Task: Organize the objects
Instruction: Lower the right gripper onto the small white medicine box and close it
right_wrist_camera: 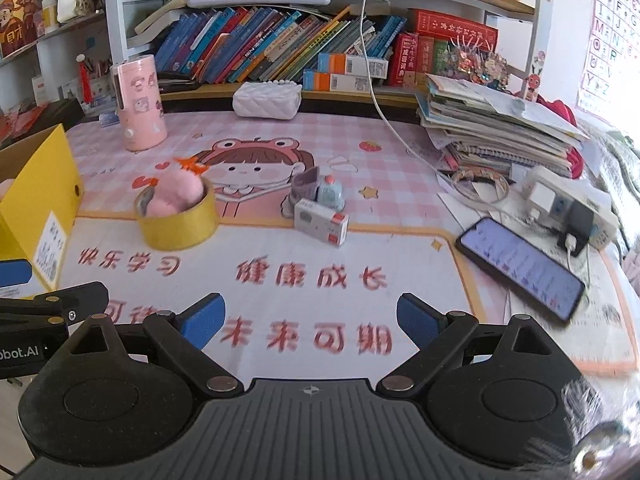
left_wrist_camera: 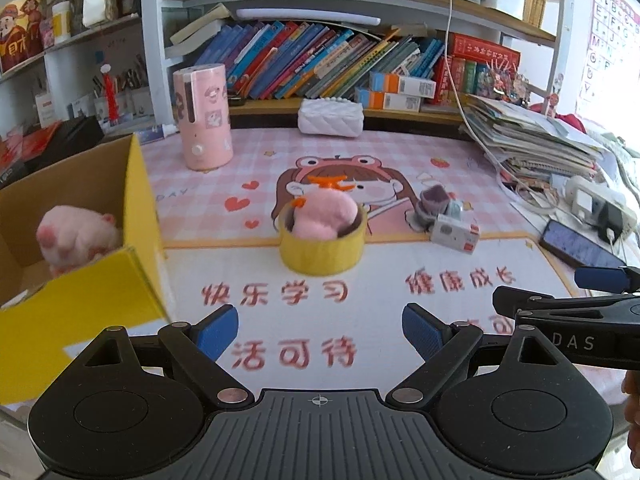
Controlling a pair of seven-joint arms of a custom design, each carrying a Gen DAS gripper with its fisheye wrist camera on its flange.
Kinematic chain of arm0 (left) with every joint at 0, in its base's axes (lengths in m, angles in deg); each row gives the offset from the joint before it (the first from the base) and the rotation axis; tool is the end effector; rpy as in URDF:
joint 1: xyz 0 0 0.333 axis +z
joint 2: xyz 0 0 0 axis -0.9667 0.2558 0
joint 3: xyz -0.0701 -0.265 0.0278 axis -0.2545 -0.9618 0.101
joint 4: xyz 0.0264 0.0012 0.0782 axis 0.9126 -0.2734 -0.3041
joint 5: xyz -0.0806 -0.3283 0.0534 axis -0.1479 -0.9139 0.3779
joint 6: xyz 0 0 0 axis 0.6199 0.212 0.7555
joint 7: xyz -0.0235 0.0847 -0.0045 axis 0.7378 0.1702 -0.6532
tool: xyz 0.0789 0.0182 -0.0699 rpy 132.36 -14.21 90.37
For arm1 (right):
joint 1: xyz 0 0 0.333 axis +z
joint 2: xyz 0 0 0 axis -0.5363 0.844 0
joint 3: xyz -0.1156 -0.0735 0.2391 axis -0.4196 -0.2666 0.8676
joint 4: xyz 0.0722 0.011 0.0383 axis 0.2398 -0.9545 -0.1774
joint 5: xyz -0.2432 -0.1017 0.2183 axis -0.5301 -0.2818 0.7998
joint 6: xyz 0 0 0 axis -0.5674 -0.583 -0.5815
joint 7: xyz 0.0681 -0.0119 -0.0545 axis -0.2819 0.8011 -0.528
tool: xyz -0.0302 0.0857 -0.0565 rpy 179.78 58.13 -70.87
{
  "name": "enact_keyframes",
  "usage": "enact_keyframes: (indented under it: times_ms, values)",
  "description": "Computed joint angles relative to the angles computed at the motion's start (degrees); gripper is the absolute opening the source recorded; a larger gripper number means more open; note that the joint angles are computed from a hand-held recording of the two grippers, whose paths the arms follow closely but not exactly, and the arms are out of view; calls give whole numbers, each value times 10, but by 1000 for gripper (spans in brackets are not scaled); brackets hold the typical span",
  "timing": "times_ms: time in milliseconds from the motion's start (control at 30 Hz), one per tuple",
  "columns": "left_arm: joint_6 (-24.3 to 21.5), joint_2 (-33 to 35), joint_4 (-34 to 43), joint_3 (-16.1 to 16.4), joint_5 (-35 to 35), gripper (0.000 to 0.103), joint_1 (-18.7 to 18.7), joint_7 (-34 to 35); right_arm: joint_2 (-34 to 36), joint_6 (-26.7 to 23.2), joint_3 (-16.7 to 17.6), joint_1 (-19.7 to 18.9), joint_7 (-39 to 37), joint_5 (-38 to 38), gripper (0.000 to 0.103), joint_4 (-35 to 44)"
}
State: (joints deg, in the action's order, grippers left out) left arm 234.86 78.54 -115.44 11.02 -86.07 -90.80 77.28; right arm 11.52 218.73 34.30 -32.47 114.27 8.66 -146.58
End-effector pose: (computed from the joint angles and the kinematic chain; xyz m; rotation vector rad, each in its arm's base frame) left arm 0.4748 -0.1789 0.4746 -1.4276 2.0756 -0.9598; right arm 0.4275 0.1404 0.4713 -1.5581 1.9288 -0.8816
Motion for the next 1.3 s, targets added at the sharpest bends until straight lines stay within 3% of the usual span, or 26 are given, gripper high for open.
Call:
enact_keyframes:
  times_ms: [200, 500, 933, 1167, 1300]
  values:
    - [-2, 44, 49, -35, 155, 91, 46, -158, 44, 36, -28, -12, -34, -11, 90, 32]
    - [-39, 104, 131, -32, 320, 91, 52, -326, 118, 71, -77, 0, -93, -1, 87, 87]
    - [-91, 171, 221, -28, 369, 96, 43, -373, 224, 97, -154, 56, -226, 112, 78, 165]
    - [-105, 189, 245, -30, 360, 97, 43, -362, 261, 104, -176, 81, -328, 221, 63, 190]
    - [-109, 195, 253, -27, 363, 97, 40, -364, 273, 102, -175, 85, -392, 298, 44, 196]
